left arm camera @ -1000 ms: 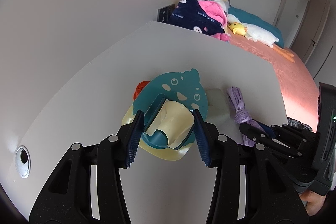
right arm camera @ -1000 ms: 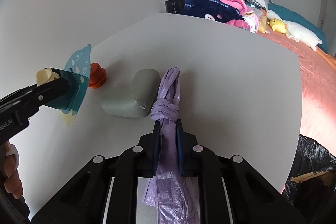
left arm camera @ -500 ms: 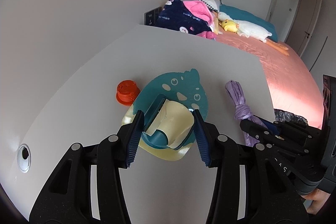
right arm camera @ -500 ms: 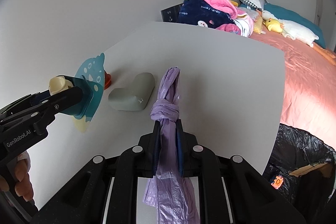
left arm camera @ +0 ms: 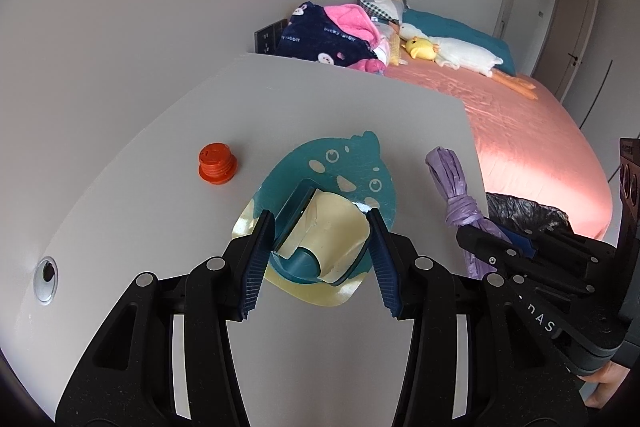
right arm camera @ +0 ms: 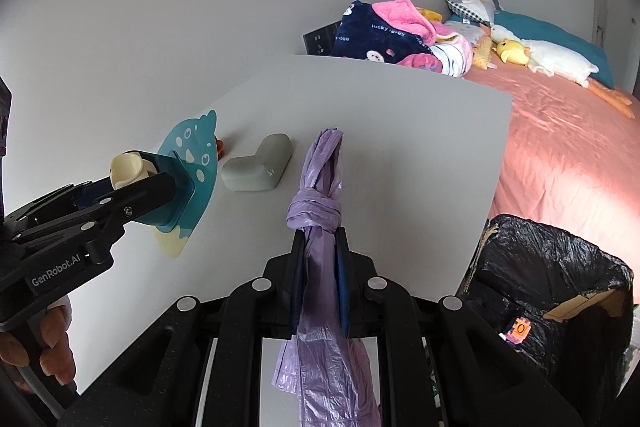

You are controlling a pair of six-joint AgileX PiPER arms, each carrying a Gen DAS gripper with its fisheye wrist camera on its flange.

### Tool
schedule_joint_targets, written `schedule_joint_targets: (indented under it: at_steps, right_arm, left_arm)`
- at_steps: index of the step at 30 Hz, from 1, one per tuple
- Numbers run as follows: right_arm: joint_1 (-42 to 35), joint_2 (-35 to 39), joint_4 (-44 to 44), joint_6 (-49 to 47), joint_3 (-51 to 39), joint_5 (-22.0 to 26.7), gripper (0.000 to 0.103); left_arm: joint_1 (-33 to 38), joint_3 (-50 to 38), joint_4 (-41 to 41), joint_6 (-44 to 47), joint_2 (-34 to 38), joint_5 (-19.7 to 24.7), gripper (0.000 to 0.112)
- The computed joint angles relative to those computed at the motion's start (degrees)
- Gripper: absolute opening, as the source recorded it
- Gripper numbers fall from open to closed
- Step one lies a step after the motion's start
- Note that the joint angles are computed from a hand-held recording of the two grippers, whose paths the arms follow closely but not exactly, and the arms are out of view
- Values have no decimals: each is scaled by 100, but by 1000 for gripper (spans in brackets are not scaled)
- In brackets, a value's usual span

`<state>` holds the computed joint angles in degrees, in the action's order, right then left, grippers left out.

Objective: Collect trash
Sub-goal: 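Carry the fish plate and purple bag over the trash bag and open both tools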

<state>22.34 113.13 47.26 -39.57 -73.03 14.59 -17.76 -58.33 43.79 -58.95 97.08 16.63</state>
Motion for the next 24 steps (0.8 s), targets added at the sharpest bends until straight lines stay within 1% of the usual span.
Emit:
schedule_joint_targets:
  at_steps: [7,13,17,24]
  right_arm:
    - [-251,-503,1527,-1578,793,-81,15]
    - [-516,-943,2845,-2981,1437,-51,15]
    - [-716,-1184,3438,-3644,1755,22,15]
    - [-1136,-1480,3984,-4308,2166,218,15]
  left_arm:
    - [-493,81,432,-615,-120,202,46]
    - [-968,148,796,-1192,-158,414,46]
    - [-1245,133,949,-1467,-175,561,46]
    - [-1677,-59,994,-1634,-77,810,46]
